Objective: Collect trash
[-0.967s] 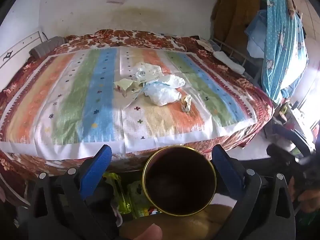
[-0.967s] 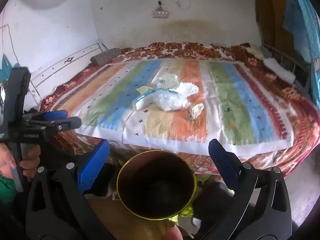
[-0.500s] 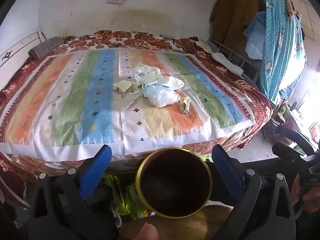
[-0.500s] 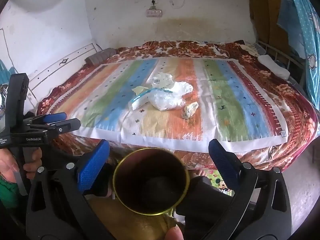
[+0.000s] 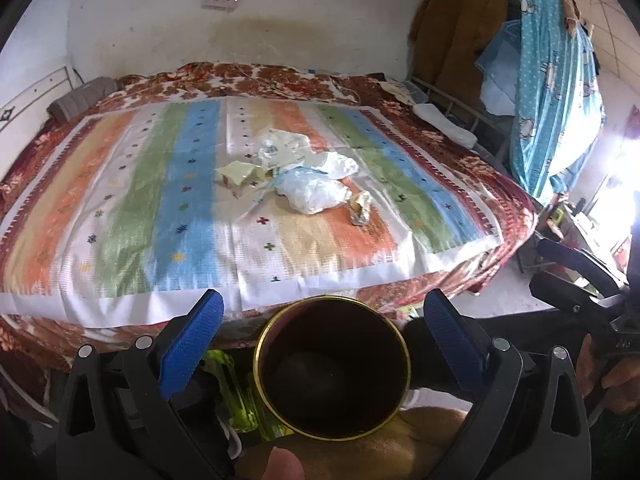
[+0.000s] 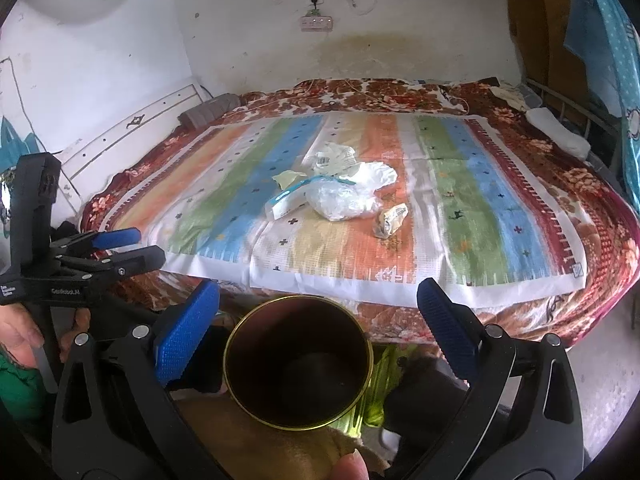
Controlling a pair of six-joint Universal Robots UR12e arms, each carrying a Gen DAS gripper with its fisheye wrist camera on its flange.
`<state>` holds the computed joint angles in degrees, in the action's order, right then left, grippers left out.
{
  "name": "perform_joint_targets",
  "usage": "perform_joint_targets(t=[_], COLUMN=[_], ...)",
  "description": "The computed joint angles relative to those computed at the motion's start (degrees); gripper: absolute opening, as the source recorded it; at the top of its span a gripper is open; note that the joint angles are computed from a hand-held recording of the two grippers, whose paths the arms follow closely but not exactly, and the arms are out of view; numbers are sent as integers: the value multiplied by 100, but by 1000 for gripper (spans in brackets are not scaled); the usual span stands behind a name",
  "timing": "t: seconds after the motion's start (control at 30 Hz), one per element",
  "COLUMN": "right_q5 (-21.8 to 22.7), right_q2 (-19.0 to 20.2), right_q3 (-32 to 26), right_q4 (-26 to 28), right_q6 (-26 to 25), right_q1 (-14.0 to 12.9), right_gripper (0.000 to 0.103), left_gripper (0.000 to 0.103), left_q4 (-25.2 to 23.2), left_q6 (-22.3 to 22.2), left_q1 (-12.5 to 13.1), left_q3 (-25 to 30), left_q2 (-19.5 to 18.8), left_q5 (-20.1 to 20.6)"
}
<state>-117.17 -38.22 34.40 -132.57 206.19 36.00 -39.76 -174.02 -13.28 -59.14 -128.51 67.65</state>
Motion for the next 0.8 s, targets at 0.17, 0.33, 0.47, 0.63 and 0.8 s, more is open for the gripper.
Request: perform_joint_targets(t=[0.17, 0.33, 0.47, 0.63, 0.8], right_q5=[74, 109, 343, 327, 387], right_q2=[-2, 81, 34, 44, 93], right_q3=[79, 31, 188, 172, 67], right_q4=[-85, -267, -377, -390, -218], right_q6=[-122, -256, -192, -157, -105], right_q1=[-72, -87, -133, -139, -166], right_gripper=[94, 94, 94, 94, 94], left_gripper=[97, 97, 97, 97, 97], left_q4=[249, -86, -126, -270, -422], left_q6=[-268, -192, -63, 32, -51], left_q1=[-24, -30, -60, -70, -61], left_q3=[57, 191, 182, 233, 338], left_q2=[-79, -131, -125, -142, -189], left_q5=[130, 249, 463, 434, 361])
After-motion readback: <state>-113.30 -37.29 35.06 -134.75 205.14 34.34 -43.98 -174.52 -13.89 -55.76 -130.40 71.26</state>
